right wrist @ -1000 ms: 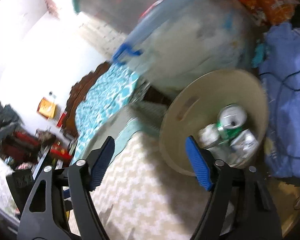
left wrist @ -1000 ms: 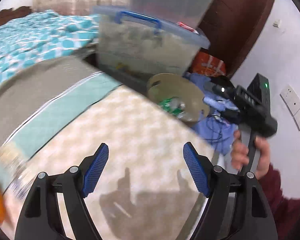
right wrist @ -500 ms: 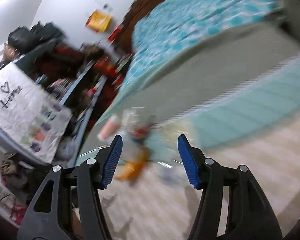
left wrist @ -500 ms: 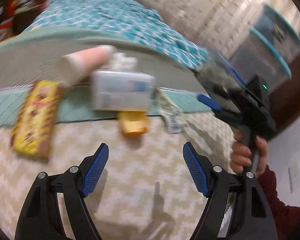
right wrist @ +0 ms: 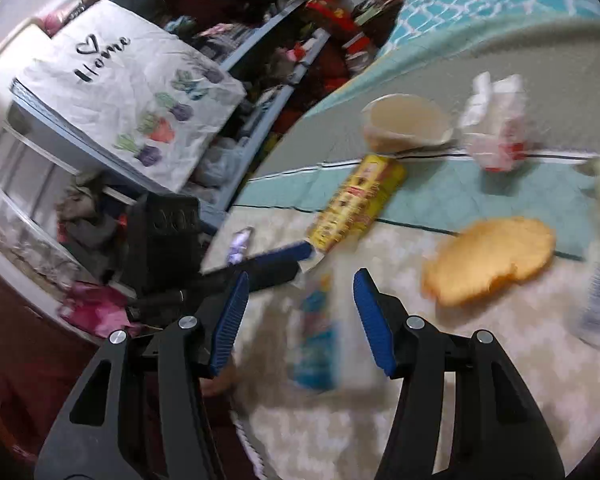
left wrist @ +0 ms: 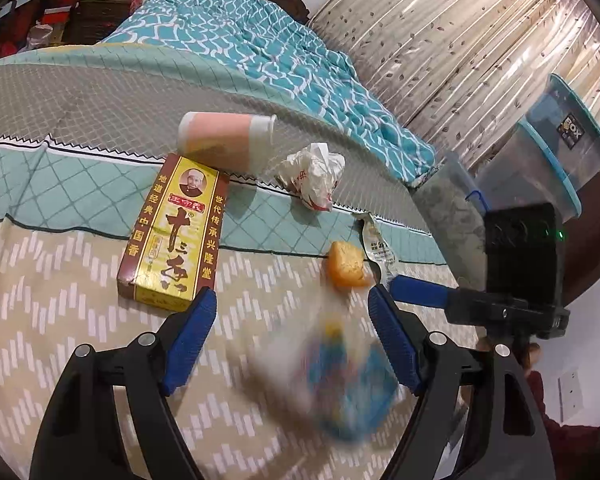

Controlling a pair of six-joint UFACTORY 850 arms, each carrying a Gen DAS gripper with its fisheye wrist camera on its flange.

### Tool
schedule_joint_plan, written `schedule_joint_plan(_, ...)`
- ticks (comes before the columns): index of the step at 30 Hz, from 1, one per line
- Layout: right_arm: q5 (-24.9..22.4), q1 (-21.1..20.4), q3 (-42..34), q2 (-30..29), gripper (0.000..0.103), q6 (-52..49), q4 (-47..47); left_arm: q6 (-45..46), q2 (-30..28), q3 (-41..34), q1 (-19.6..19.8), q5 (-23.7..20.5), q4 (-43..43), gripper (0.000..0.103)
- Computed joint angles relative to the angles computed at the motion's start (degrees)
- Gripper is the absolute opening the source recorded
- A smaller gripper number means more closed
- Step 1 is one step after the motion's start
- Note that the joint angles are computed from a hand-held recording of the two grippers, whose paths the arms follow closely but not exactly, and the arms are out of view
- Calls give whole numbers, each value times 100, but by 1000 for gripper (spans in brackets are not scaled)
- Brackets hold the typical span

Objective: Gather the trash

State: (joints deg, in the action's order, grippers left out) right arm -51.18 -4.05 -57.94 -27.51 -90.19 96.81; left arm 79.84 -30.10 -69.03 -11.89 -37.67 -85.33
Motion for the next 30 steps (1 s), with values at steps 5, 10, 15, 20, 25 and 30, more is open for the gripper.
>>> schedule_joint_plan(5, 699, -302, 103, 169, 58, 6, 615, -75, -92, -38, -103, -111, 132, 74)
schedule_joint_plan(10, 1224, -207, -102, 129, 58, -170, 930, -91, -7, 76, -177, -35, 279, 76)
schedule_joint_plan(15, 1988, 89, -258, 63, 62, -485, 1355, -370, 165, 338, -176, 78, 545, 78)
schedule_joint_plan(20, 2475, 113, -203, -61, 64, -672, 1401, -490, 330, 609, -193, 71, 677, 80)
schedule_joint_plan(25, 2521, 223, -232, -285, 39, -218, 644, -721, 326, 641, -395, 97, 899, 80)
schedule_joint_plan(30, 2486, 357, 393, 90, 12, -1571, 1824, -1064, 272, 586, -643, 448, 1046, 84)
